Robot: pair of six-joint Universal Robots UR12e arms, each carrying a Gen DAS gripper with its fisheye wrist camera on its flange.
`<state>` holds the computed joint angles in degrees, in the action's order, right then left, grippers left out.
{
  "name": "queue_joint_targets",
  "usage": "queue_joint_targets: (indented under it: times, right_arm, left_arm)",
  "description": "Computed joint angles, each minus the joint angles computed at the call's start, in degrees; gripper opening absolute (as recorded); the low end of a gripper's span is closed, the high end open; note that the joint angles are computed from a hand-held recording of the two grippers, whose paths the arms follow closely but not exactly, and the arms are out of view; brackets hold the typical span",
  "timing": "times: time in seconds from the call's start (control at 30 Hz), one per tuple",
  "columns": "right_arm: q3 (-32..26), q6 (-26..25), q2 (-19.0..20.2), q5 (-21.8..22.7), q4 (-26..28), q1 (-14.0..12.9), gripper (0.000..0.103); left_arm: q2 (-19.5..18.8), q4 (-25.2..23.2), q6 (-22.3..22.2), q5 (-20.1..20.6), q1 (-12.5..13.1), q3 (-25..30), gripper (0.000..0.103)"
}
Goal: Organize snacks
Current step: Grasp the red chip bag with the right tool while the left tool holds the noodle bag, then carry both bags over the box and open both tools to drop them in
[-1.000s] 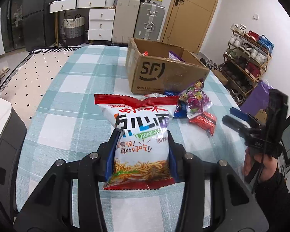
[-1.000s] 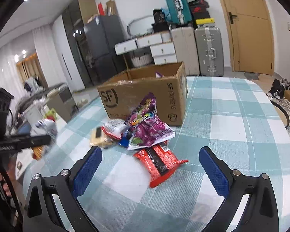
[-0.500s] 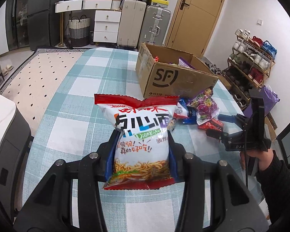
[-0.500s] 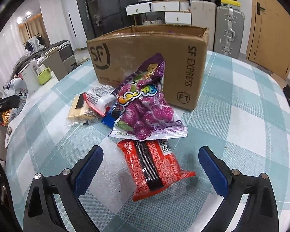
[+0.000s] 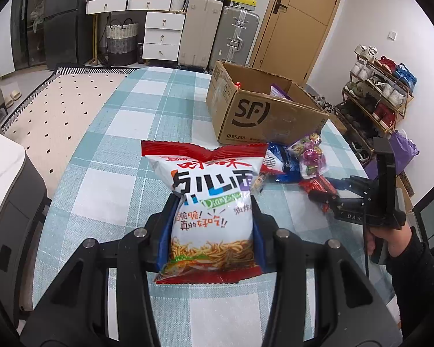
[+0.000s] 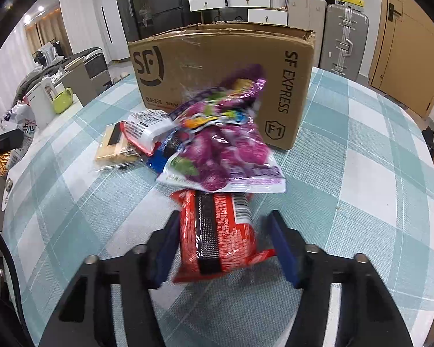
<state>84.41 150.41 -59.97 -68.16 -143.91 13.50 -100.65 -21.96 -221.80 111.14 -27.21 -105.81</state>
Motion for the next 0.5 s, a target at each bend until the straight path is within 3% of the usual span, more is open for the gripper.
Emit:
queue_joint_targets:
  times: [0.07, 0.17, 0.5]
  right_arm:
    - [0.59, -0.55, -0.43, -0.83, -0.24, 0.18, 0.046]
    - [1.73, 0.36, -1.36, 1.35, 0.2, -0.23, 0.046]
    - [8.47, 6.87, -7.08, 13.99, -5.65, -2.37, 0.046]
  left_arm:
    - [0.11, 0.0, -0.07, 0.31, -0.24, 0.0, 0.042]
    - [0.22, -0.05, 0.0, 0.75, -0.63, 0.09, 0.042]
    - [0.37, 0.69, 1.04, 2.55, -2.38, 0.57, 0.042]
